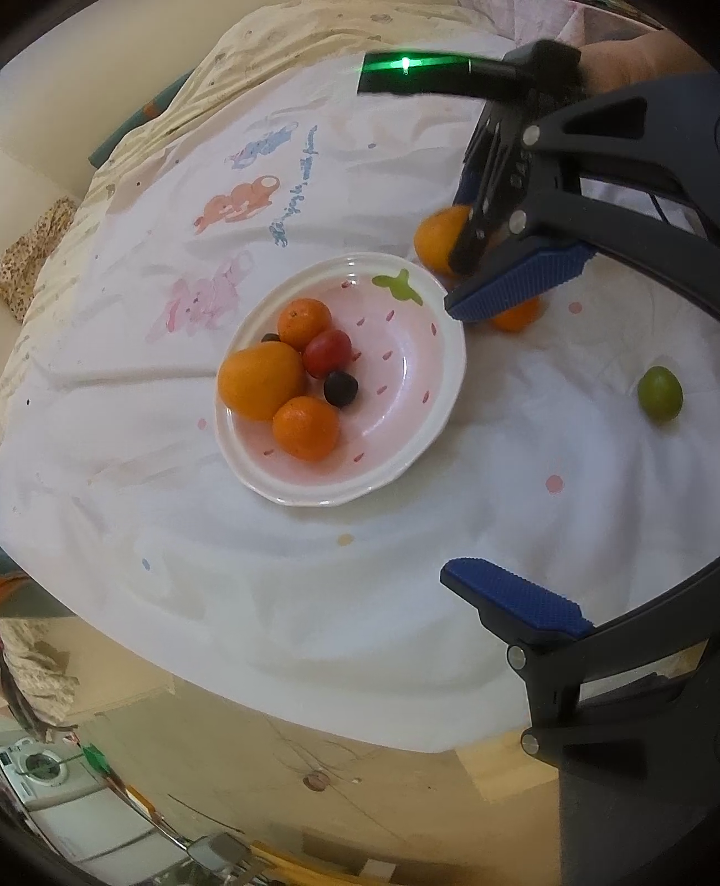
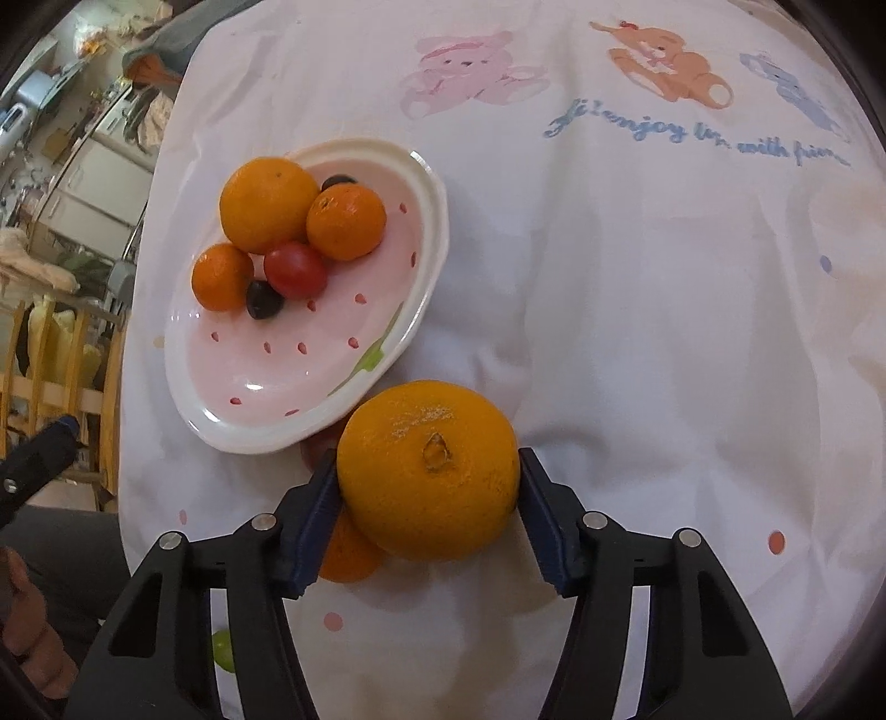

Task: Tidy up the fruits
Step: 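Grasp the large orange with the right gripper, then grasp the green lime with the left gripper while the right lifts the large orange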

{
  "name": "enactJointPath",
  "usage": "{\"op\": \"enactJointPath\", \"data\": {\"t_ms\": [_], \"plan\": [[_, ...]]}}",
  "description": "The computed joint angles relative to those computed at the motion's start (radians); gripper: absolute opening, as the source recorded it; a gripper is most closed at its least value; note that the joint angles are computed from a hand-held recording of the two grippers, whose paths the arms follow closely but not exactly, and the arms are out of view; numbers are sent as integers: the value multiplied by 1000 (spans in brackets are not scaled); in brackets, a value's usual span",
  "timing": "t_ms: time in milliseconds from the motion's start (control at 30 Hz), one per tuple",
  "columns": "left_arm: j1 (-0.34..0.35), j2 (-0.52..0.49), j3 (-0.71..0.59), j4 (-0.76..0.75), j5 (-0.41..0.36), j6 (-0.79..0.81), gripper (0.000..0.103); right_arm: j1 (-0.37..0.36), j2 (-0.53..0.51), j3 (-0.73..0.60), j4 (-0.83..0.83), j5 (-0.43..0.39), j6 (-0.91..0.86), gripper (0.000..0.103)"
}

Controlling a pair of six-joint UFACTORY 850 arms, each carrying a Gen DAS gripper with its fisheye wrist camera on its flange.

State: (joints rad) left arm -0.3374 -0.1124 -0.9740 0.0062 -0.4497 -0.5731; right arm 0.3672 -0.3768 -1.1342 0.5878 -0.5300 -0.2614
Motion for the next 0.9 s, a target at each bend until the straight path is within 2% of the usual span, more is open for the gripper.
{"op": "enactJointPath", "data": {"t_ms": [167,300,367,567,767,867,900], "plan": [[-3,12,17,57,-10,-37,85,-31,62,45,55,34,-14,63],[10,40,46,-73,-16,125,85,-55,121,85,134,46,-49,63],[3,55,59,-81,-33,149,85,-62,147,98,162,48,-68,63],[-26,96,107,-121,-60,196,69,-79,204,129,281,58,-154,63],[-101,84,138,-175,-97,283,53,-87,195,119,341,29,-207,63],[-121,71,149,-240,-102,327,51,-89,186,115,362,9,-222,63],[-129,65,151,-247,-102,333,46,-90,185,115,366,7,-226,63]]}}
